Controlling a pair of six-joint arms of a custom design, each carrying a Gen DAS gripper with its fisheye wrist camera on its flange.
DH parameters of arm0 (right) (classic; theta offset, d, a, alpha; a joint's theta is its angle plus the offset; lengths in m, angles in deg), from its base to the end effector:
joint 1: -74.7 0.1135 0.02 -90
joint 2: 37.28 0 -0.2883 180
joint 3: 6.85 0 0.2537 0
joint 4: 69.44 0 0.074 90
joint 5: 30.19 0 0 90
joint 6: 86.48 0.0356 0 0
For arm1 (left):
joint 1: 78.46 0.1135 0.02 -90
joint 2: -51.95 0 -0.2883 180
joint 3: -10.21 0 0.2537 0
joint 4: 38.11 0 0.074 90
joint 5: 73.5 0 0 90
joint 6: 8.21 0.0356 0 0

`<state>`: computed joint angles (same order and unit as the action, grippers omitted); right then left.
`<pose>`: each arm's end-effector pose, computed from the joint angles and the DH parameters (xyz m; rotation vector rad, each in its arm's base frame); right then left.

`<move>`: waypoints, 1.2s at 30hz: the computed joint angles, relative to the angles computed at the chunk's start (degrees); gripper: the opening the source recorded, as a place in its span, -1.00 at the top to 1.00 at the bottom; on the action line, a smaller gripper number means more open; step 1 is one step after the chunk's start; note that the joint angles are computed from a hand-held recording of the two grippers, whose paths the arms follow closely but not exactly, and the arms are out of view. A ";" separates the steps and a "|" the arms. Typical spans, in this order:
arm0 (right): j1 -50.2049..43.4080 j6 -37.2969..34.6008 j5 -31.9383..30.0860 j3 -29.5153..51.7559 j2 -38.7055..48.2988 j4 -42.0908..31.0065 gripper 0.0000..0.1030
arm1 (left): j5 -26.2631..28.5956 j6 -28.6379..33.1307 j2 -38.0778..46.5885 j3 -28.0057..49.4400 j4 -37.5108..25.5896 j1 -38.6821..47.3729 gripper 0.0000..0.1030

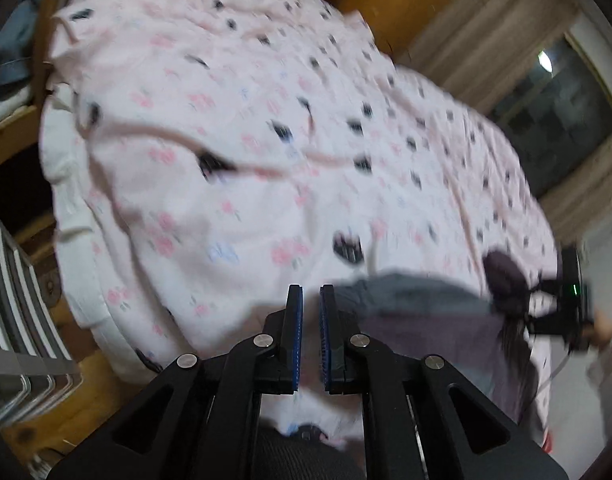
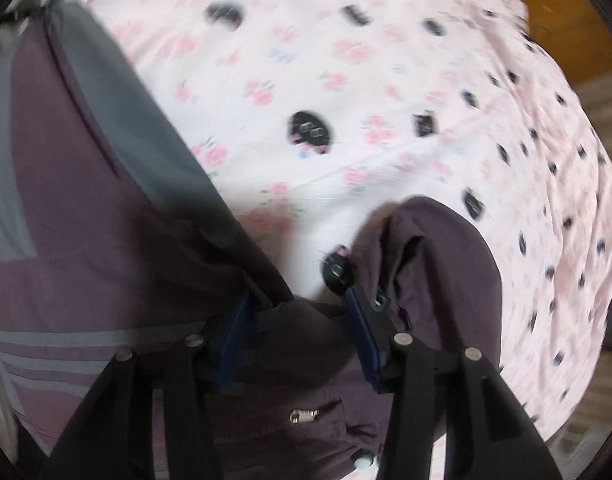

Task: Fold clothes

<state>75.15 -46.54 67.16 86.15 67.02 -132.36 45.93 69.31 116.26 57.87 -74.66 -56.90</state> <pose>0.3697 -0.0017 0.2380 -1.2248 2.6574 -0.3407 0.1934 0.0576 0.2165 -0.5037 2.3642 -0.5670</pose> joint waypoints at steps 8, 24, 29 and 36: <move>-9.99 8.39 -15.98 -5.03 -13.49 -1.82 0.00 | 2.25 2.71 -5.48 3.32 -2.54 -1.18 0.85; -61.92 -20.41 -19.56 -10.31 -14.67 -12.36 0.00 | -16.15 -3.30 15.69 22.70 3.42 -63.51 0.60; -79.55 -26.16 -21.22 -5.88 -7.43 -14.19 0.00 | -17.49 -1.82 32.81 39.90 0.22 -71.56 0.60; -95.75 -30.27 -24.53 4.21 4.05 -22.88 0.00 | -20.86 -0.07 46.51 56.11 -6.00 -76.61 0.59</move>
<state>-20.60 -76.82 42.63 90.36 71.07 -155.24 25.07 69.25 162.78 113.98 -80.66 -133.51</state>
